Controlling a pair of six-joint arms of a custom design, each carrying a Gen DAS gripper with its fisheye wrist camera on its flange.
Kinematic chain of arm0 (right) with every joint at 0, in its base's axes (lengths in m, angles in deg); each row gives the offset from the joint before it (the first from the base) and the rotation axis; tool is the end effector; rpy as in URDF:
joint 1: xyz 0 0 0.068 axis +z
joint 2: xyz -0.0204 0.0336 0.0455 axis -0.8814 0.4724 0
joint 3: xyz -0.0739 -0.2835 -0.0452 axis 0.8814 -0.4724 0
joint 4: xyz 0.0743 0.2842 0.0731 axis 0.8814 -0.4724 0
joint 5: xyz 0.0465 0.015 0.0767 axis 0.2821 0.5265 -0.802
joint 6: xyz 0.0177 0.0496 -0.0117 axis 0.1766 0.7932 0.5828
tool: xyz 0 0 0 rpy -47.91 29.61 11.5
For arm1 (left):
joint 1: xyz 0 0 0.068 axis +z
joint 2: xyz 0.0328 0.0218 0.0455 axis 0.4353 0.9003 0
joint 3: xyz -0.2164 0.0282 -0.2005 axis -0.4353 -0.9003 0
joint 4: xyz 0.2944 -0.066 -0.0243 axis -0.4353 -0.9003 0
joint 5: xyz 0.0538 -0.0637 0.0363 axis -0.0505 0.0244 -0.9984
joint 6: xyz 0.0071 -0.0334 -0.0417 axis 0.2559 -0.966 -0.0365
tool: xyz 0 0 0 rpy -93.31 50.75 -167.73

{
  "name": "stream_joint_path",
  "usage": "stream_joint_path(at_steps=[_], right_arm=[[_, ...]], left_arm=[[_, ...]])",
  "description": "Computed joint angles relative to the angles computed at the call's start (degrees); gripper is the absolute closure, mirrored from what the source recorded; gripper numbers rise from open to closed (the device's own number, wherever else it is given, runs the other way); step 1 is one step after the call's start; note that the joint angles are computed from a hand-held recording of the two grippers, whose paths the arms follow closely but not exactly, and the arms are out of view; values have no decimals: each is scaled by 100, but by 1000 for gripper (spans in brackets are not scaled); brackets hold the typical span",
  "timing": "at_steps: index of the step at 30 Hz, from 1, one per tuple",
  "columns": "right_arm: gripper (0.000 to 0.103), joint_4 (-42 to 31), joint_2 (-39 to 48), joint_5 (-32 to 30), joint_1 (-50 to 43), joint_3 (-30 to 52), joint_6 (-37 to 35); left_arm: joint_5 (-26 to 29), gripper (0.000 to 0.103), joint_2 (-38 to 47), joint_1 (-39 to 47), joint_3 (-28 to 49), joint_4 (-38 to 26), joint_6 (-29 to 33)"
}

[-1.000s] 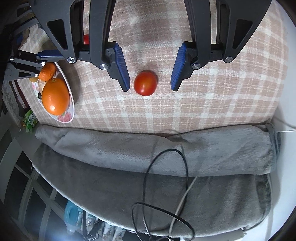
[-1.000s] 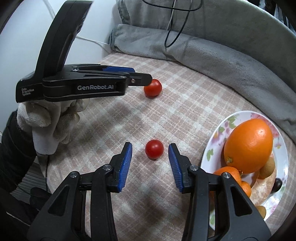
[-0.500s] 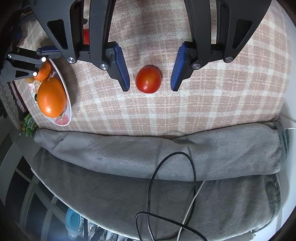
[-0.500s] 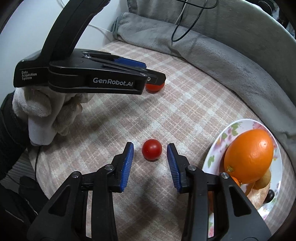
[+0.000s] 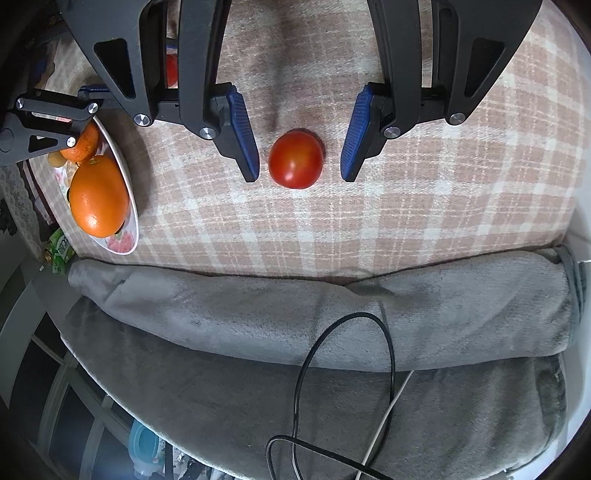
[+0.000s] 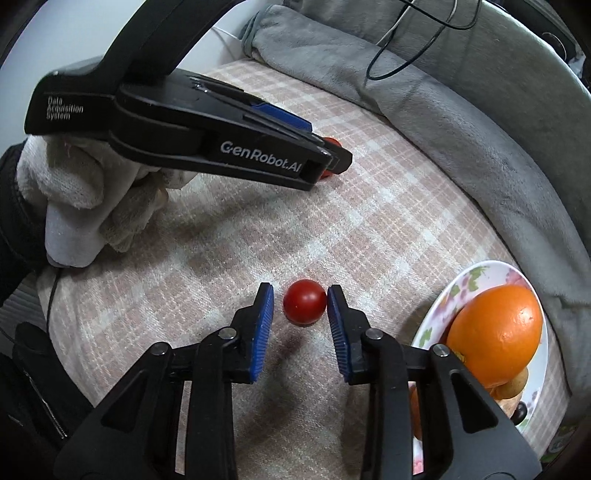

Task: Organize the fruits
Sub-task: 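Grasp a cherry tomato with the left tool while the right tool grasps the other, then carry the tomato with the left tool while the right tool carries its tomato over the plate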

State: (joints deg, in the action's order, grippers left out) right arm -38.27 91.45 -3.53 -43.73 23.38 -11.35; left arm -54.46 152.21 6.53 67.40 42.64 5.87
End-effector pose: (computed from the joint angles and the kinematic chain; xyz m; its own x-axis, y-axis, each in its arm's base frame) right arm 0.1814 0.0696 0.0602 -0.1977 -0.8884 -0.4142 -0.9527 0.2736 -0.1321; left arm 0.1795 -0.0595 0.0148 -0.7149 -0.2918 -0.6355 -0.1139 0.9452 -0.3059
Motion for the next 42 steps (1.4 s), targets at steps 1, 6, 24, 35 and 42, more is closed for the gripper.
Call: stream_joint_path(at_steps=[1, 6, 24, 35, 42], right_arm=[[75, 15, 0, 22, 6, -7, -9], [77, -11, 8, 41, 10, 17, 8], [78, -289, -302, -204, -133, -18, -28], [78, -1162, -1273, -657, -590, -107, -281], [78, -1851, -1590, -1228, -1480, 40, -753]], left_arm=[[37, 59, 25, 26, 16, -3, 18], [-20, 64, 200, -37, 156, -80, 38], [-377, 73, -286, -265, -92, -149, -140], [-1057, 73, -2136, -932, -504, -1428, -482], [-1691, 73, -3463, -1741, -579, -2655, -940]])
